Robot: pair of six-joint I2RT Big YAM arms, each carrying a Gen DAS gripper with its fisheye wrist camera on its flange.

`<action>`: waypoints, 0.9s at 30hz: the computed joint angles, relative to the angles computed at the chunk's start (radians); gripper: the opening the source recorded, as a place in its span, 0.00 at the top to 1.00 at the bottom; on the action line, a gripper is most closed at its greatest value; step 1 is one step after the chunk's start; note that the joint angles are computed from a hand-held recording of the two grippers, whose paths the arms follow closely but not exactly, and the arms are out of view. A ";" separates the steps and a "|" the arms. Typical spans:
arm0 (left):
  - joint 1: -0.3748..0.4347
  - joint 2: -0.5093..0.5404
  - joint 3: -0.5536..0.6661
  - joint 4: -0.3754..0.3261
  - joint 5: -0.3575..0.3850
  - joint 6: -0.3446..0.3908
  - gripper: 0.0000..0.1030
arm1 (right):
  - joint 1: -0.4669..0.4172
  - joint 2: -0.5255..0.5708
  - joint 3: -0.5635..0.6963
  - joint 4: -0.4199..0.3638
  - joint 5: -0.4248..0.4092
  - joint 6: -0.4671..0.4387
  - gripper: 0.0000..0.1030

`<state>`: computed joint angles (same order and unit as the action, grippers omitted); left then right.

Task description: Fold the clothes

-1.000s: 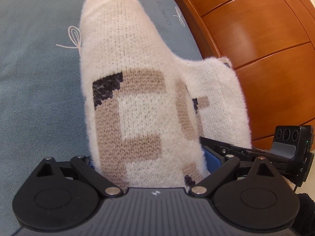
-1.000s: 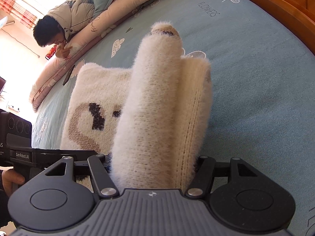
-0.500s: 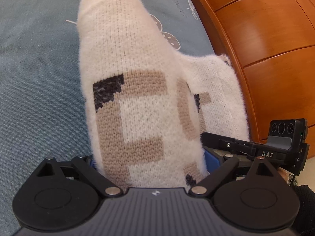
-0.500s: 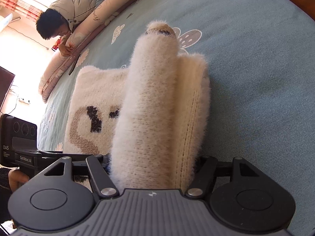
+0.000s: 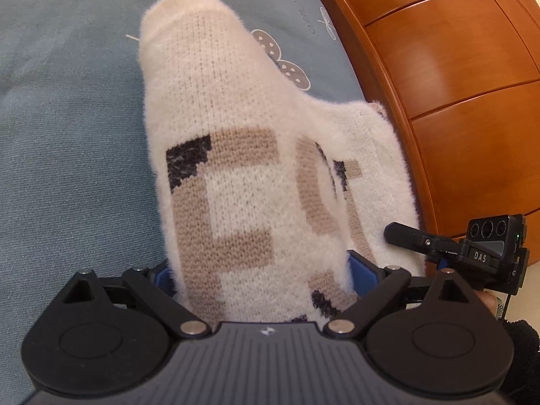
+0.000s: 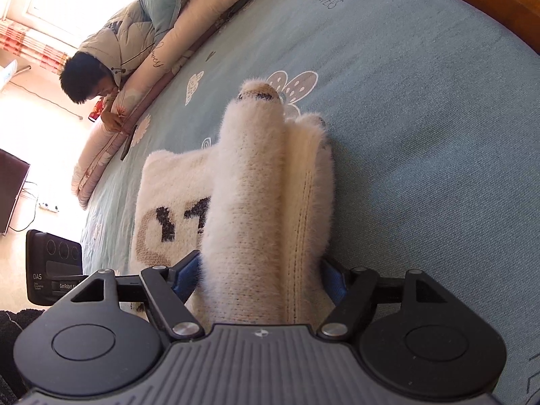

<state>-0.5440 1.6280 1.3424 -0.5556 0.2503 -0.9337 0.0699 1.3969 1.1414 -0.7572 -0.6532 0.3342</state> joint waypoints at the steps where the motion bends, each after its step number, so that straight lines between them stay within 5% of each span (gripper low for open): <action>1: -0.001 -0.019 -0.016 -0.006 -0.008 0.011 0.07 | 0.003 -0.005 0.000 0.002 0.006 0.002 0.25; 6: -0.024 -0.028 0.004 -0.056 -0.066 0.055 0.07 | 0.017 -0.037 0.000 0.012 0.048 0.027 0.24; 13: -0.017 -0.068 0.091 -0.271 -0.118 0.082 0.07 | 0.048 -0.063 0.033 -0.006 0.106 0.071 0.23; 27: -0.058 -0.046 0.229 -0.433 -0.192 0.096 0.07 | 0.187 -0.149 0.106 -0.067 0.329 0.166 0.23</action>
